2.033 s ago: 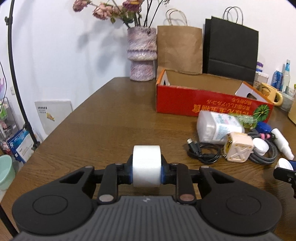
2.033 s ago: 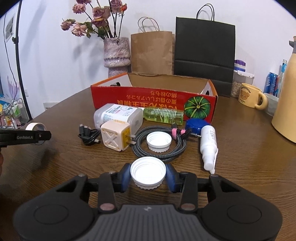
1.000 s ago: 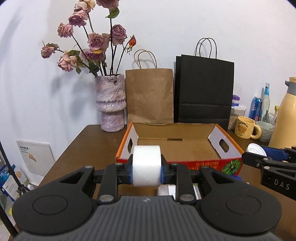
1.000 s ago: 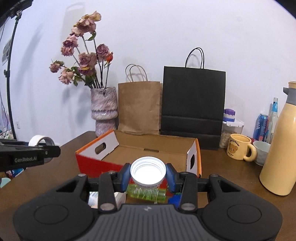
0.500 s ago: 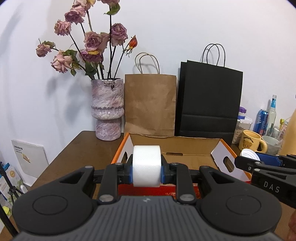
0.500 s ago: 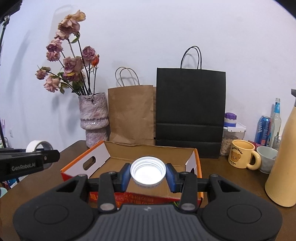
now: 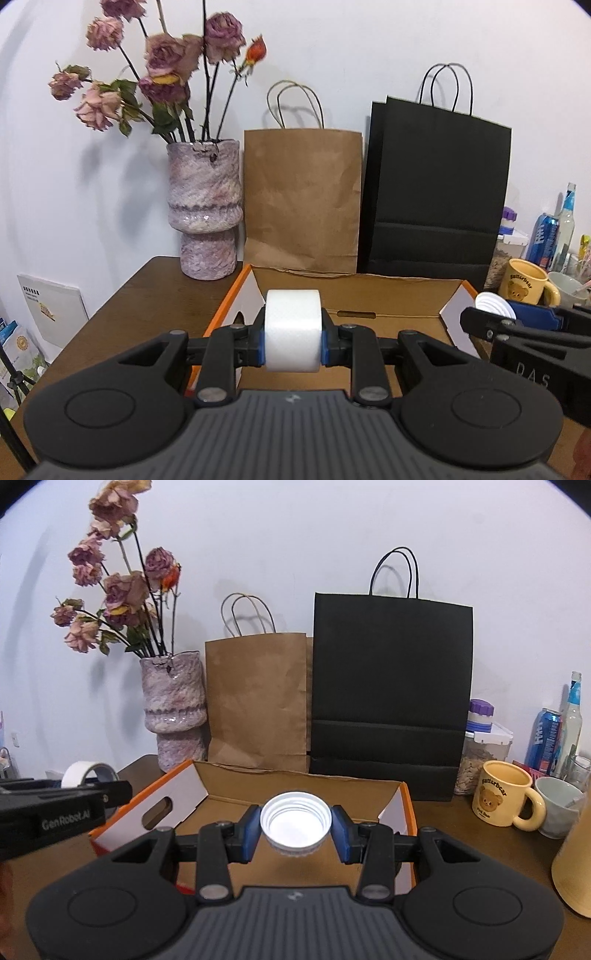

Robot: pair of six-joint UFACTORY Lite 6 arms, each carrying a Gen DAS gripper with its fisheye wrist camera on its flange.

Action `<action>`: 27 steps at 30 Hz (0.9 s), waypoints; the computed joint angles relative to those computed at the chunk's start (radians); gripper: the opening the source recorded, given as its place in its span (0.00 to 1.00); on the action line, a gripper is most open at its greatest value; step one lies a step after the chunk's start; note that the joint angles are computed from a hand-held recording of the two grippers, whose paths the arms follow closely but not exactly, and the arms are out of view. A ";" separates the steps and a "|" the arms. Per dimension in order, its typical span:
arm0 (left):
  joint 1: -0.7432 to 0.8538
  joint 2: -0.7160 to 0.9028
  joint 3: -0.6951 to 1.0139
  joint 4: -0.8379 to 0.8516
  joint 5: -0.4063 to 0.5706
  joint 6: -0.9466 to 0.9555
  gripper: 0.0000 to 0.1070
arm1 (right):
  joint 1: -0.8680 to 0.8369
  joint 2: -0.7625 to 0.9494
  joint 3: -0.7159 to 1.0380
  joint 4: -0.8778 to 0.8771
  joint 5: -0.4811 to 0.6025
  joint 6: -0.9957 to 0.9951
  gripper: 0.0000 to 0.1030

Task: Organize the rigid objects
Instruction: 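Carry the tape roll and cap into the cardboard box and open both grippers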

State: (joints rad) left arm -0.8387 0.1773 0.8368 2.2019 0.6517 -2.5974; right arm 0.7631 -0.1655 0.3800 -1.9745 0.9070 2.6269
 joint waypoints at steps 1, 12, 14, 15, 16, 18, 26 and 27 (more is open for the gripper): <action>0.007 0.024 0.024 0.004 -0.007 0.001 0.24 | -0.031 0.015 0.011 -0.030 -0.015 0.011 0.38; 0.085 0.296 0.313 -0.019 -0.086 0.085 0.24 | -0.299 0.224 0.159 -0.331 -0.149 0.142 0.38; 0.093 0.340 0.355 -0.033 -0.085 0.109 0.24 | -0.321 0.274 0.192 -0.356 -0.165 0.152 0.38; 0.098 0.359 0.371 -0.036 -0.088 0.117 0.24 | -0.332 0.300 0.208 -0.369 -0.171 0.159 0.38; 0.102 0.373 0.383 -0.038 -0.089 0.125 0.24 | -0.342 0.322 0.220 -0.385 -0.174 0.169 0.38; 0.109 0.400 0.403 -0.049 -0.099 0.138 0.24 | -0.355 0.365 0.239 -0.410 -0.172 0.186 0.38; 0.115 0.424 0.405 0.000 -0.115 0.111 0.24 | -0.362 0.442 0.266 -0.419 -0.169 0.187 0.38; 0.115 0.422 0.403 -0.001 -0.112 0.111 0.24 | -0.361 0.442 0.266 -0.416 -0.170 0.187 0.39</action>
State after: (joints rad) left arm -0.7240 0.5997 1.2394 2.2011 0.5400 -2.4863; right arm 0.4024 0.2770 0.6457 -2.3902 0.7375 2.8138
